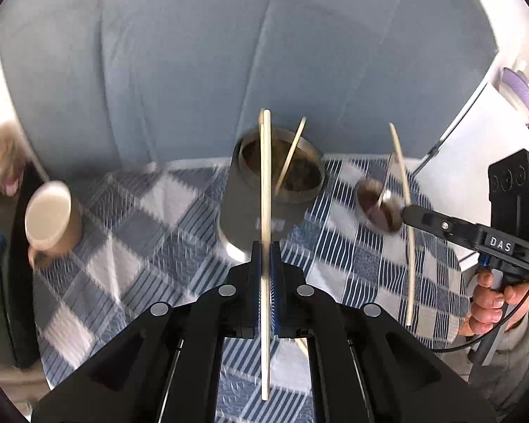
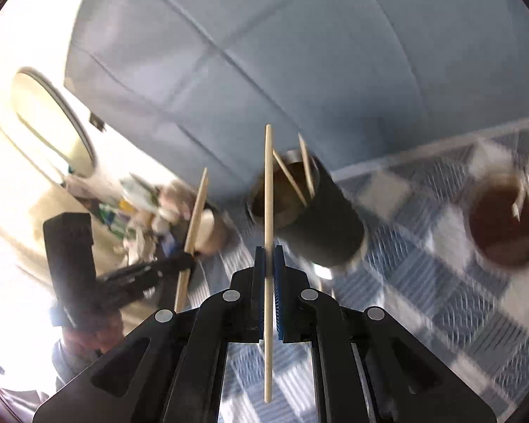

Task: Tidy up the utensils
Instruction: 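Carry both sticks into the black holder and open both tools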

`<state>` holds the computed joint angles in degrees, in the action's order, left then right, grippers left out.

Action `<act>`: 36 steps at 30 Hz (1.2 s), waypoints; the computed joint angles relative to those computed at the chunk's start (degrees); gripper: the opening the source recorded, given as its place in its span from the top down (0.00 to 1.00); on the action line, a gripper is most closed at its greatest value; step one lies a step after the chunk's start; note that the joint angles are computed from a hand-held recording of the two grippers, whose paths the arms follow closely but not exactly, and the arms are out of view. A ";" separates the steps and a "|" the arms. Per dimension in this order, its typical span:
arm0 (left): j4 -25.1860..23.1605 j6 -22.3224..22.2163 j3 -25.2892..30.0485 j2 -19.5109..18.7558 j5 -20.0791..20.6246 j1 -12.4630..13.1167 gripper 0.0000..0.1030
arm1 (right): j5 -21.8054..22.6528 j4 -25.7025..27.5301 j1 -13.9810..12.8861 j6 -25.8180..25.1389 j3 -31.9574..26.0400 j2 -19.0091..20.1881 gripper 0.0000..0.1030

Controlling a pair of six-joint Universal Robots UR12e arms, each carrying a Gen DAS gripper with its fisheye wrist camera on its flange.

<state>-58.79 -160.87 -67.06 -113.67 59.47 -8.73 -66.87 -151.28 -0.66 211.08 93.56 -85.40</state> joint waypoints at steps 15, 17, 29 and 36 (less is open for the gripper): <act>25.23 -10.34 3.68 -7.05 -11.40 -0.72 0.95 | -0.80 -14.02 -1.35 0.60 -6.74 8.13 0.95; 23.42 -9.54 5.08 -8.22 -12.26 -0.84 0.95 | -0.75 -14.41 -1.48 0.53 -7.47 9.12 0.95; 22.05 -9.81 11.25 -13.68 -14.80 -1.22 0.95 | -0.40 -13.69 -2.01 -0.51 -10.22 12.74 0.95; 26.21 -13.21 12.58 -15.31 -15.03 -1.50 0.95 | -1.30 -16.36 -2.24 0.89 -10.41 13.58 0.95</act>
